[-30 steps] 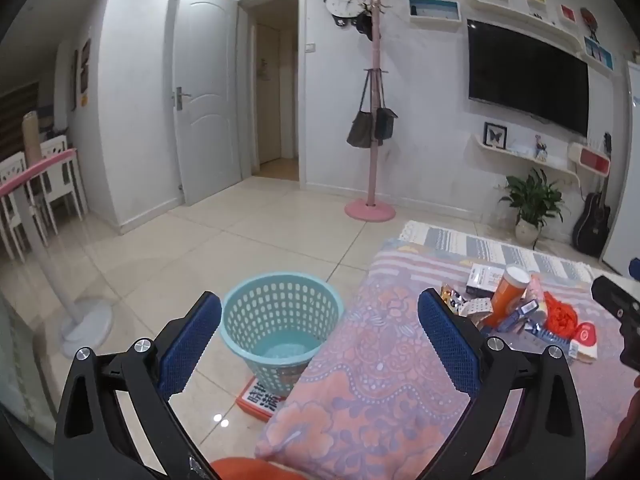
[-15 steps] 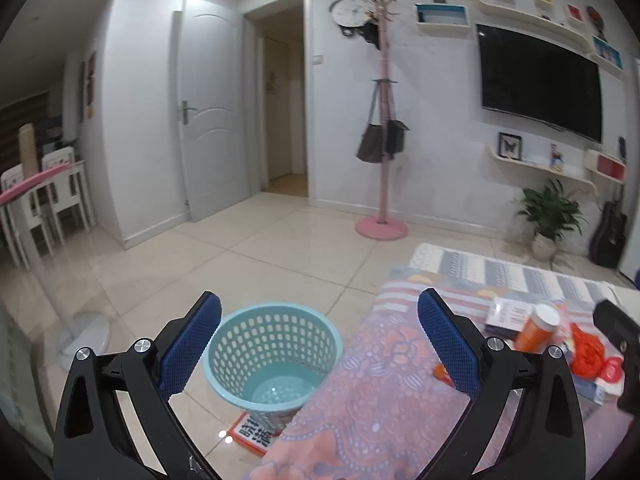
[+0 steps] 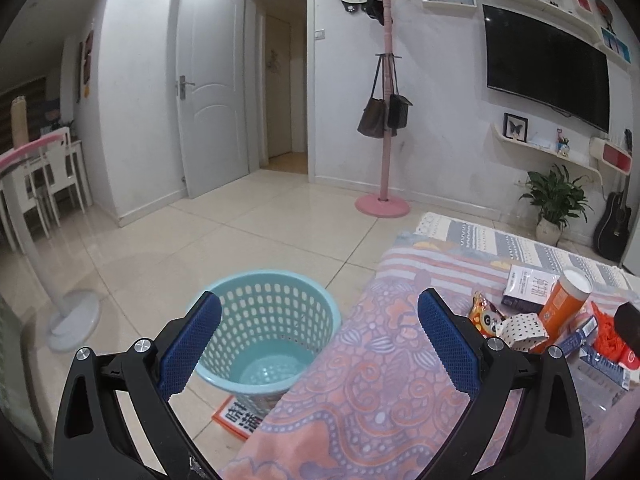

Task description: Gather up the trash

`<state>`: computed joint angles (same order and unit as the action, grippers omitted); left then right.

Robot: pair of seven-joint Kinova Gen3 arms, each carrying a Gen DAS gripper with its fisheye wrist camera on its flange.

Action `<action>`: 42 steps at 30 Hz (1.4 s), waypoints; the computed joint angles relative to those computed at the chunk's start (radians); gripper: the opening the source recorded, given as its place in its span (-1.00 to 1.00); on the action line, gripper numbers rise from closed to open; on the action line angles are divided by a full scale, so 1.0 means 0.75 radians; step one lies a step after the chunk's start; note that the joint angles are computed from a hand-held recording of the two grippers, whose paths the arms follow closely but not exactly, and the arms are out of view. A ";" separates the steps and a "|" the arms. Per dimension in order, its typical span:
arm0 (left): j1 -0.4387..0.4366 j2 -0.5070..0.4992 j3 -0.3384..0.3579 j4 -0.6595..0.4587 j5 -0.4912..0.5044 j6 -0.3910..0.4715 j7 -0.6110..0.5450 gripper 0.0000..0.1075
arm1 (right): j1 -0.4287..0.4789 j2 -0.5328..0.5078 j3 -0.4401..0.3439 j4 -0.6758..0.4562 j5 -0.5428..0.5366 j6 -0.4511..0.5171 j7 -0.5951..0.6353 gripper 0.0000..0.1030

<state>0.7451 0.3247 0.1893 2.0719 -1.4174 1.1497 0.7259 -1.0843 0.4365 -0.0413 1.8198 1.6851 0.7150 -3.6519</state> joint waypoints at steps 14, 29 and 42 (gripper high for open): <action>0.023 0.013 0.020 0.015 -0.096 -0.024 0.036 0.78 | 0.114 0.014 -0.211 0.005 -0.012 0.203 0.046 0.87; 0.020 0.017 0.023 0.021 -0.127 -0.047 0.049 0.78 | 0.176 0.008 -0.252 0.017 -0.019 0.156 0.029 0.86; 0.001 0.007 0.026 0.042 -0.144 -0.078 0.076 0.78 | 0.167 0.009 -0.250 0.012 -0.016 0.153 0.047 0.86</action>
<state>0.7458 0.3301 0.2088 2.1035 -1.5256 1.0912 0.7828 -0.9589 0.4433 -0.2284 1.8290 1.6730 0.8298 -3.6166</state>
